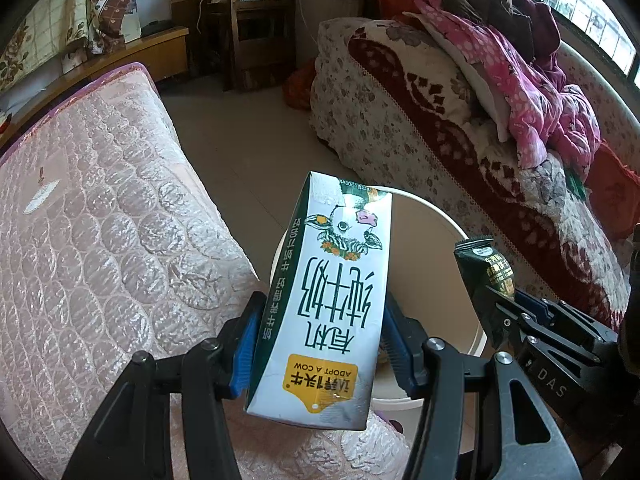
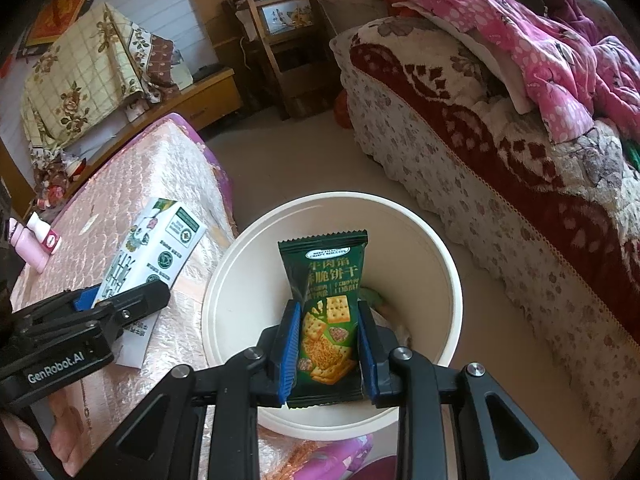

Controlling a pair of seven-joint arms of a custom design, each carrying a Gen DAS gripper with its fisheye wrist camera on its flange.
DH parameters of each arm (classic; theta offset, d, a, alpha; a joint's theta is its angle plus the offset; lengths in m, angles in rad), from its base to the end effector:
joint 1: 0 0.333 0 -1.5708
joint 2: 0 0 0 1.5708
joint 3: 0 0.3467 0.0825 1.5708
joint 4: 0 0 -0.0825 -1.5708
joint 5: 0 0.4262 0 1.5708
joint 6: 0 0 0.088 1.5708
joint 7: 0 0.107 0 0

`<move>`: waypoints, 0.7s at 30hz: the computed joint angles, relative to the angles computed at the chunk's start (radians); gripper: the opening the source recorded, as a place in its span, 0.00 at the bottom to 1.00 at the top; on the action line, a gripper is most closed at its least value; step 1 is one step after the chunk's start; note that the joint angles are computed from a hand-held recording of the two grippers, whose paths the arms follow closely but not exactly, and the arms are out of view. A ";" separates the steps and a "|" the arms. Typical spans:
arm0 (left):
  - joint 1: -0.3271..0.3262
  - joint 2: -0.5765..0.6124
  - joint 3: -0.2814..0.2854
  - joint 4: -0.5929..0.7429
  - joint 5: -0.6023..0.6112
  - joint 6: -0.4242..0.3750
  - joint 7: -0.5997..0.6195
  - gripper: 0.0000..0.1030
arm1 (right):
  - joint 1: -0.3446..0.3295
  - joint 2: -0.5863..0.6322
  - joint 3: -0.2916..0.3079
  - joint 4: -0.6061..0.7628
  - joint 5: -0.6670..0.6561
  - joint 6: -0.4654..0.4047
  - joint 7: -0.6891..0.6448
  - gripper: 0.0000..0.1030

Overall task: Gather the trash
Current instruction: 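Open both grippers to drop the packet and carton into the bucket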

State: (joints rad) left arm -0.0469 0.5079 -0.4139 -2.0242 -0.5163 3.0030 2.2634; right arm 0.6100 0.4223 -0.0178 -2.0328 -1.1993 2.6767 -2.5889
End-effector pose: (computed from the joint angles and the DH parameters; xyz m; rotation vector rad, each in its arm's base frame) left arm 0.6261 -0.2525 0.2519 -1.4039 2.5340 -0.8547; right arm 0.5194 0.3843 0.2405 -1.3398 2.2113 -0.5793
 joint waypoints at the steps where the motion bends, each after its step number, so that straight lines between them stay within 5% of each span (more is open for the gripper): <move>1: 0.009 0.001 -0.010 0.001 -0.005 -0.001 0.007 0.56 | 0.000 0.001 0.001 0.001 0.003 -0.001 -0.001 0.29; 9: 0.048 -0.002 -0.042 0.011 -0.054 -0.034 0.048 0.56 | -0.008 0.009 0.006 0.009 0.040 -0.007 -0.025 0.31; 11: 0.054 -0.004 -0.044 0.016 -0.074 -0.052 0.055 0.60 | -0.010 0.013 0.007 0.010 0.068 -0.011 -0.041 0.40; 13: 0.076 -0.004 -0.066 0.020 -0.113 -0.062 0.082 0.67 | -0.004 0.012 -0.003 0.005 0.067 -0.002 -0.020 0.68; 21: 0.109 -0.032 -0.096 -0.011 -0.228 0.002 0.186 0.73 | 0.008 0.004 -0.007 0.001 0.032 0.003 0.014 0.68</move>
State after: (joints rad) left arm 0.0623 0.4756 -0.5100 -2.0357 -0.7443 3.0050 2.4493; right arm 0.6184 0.4258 -0.0249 -2.0320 -1.1675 2.6793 -2.5752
